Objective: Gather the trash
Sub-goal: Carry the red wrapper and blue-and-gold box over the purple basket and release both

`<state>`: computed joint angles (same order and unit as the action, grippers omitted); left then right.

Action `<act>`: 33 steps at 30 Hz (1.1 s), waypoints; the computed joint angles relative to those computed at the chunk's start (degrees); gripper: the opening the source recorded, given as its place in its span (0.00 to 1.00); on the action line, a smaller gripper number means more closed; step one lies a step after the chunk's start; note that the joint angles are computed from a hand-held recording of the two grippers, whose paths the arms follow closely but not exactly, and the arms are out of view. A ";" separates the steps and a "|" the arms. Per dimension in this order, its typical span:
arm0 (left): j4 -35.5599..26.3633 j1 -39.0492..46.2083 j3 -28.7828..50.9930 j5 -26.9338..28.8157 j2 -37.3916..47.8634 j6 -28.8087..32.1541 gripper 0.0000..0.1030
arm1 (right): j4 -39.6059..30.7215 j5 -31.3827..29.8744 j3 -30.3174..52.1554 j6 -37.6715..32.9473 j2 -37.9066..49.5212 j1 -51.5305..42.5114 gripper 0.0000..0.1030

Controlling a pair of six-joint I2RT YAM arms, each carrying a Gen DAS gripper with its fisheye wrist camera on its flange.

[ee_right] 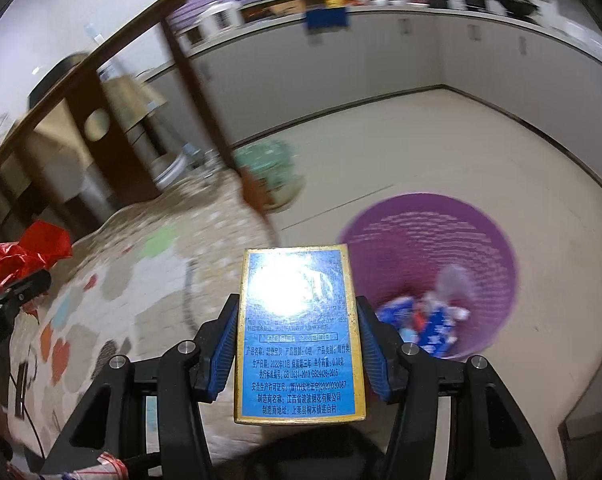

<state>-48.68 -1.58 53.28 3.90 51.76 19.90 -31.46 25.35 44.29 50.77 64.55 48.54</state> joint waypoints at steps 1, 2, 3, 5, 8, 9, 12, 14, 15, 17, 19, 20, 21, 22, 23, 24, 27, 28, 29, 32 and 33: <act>0.16 -1.85 0.17 -0.89 0.21 -0.87 0.31 | -1.16 0.10 -1.06 0.10 -2.22 -1.17 0.57; 0.16 -4.60 0.43 -2.26 0.31 -2.23 0.31 | -1.96 0.13 -1.72 0.10 -3.76 -1.95 0.57; 0.00 -7.22 0.77 -3.38 0.41 -3.44 0.31 | -3.06 0.25 -2.51 0.18 -5.70 -2.85 0.57; -0.20 -11.50 1.33 -5.39 0.72 -5.15 0.31 | -4.74 0.38 -3.68 0.25 -8.79 -4.27 0.57; -0.23 -16.13 1.92 -7.90 1.40 -6.76 0.31 | -7.13 0.72 -5.15 0.77 -12.80 -5.62 0.57; -0.36 -17.93 2.09 -8.84 1.49 -7.44 0.31 | -7.80 0.75 -5.61 0.85 -14.04 -6.19 0.57; -0.52 -21.98 2.50 -10.93 1.95 -9.03 0.31 | -9.11 0.71 -6.85 0.94 -16.84 -7.40 0.57; -0.01 -23.86 2.30 -11.82 2.50 -9.80 0.31 | -9.68 0.73 -7.22 1.06 -17.81 -7.82 0.57; 0.06 -24.68 2.38 -12.26 2.72 -10.15 0.31 | -9.95 0.69 -7.47 1.00 -18.39 -8.20 0.57; 0.13 -25.82 2.95 -12.87 3.42 -10.49 0.31 | -10.72 1.08 -7.74 1.00 -19.36 -8.44 0.57; 0.33 -26.90 3.37 -13.43 4.17 -10.98 0.31 | -11.59 1.76 -7.79 1.08 -20.12 -8.30 0.57; 0.39 -27.19 3.58 -13.50 4.54 -11.09 0.31 | -11.67 2.01 -7.74 0.96 -20.14 -8.38 0.57; 0.50 -27.61 3.82 -13.68 4.99 -11.30 0.31 | -12.10 2.21 -7.80 0.84 -20.73 -8.56 0.57; 0.65 -28.07 4.00 -13.96 5.36 -11.50 0.31 | -12.35 2.24 -7.85 0.78 -21.17 -8.75 0.57; 0.57 -28.03 4.06 -13.88 5.32 -11.35 0.31 | -12.54 2.19 -7.92 0.69 -21.59 -8.96 0.57; 0.71 -28.59 4.19 -14.19 5.65 -11.49 0.31 | -12.73 2.15 -8.02 0.68 -22.07 -9.16 0.57; 0.99 -30.40 4.32 -15.43 6.10 -12.10 0.31 | -13.37 1.81 -8.34 0.25 -23.50 -10.10 0.57; 1.06 -30.82 4.39 -15.66 6.23 -12.28 0.31 | -13.55 2.16 -8.24 0.71 -23.37 -9.72 0.57; 1.10 -30.96 4.49 -15.70 6.36 -12.27 0.31 | -13.69 2.11 -8.35 0.64 -23.70 -9.91 0.57; 1.15 -32.04 4.96 -16.20 6.95 -12.61 0.31 | -14.25 1.86 -8.54 0.38 -24.79 -10.60 0.57; 1.19 -32.54 5.18 -16.42 7.22 -12.79 0.31 | -14.34 1.61 -8.63 0.10 -25.17 -11.00 0.57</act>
<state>-47.49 -34.12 58.46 -12.52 58.98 7.11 -45.80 26.96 35.66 50.86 39.38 37.54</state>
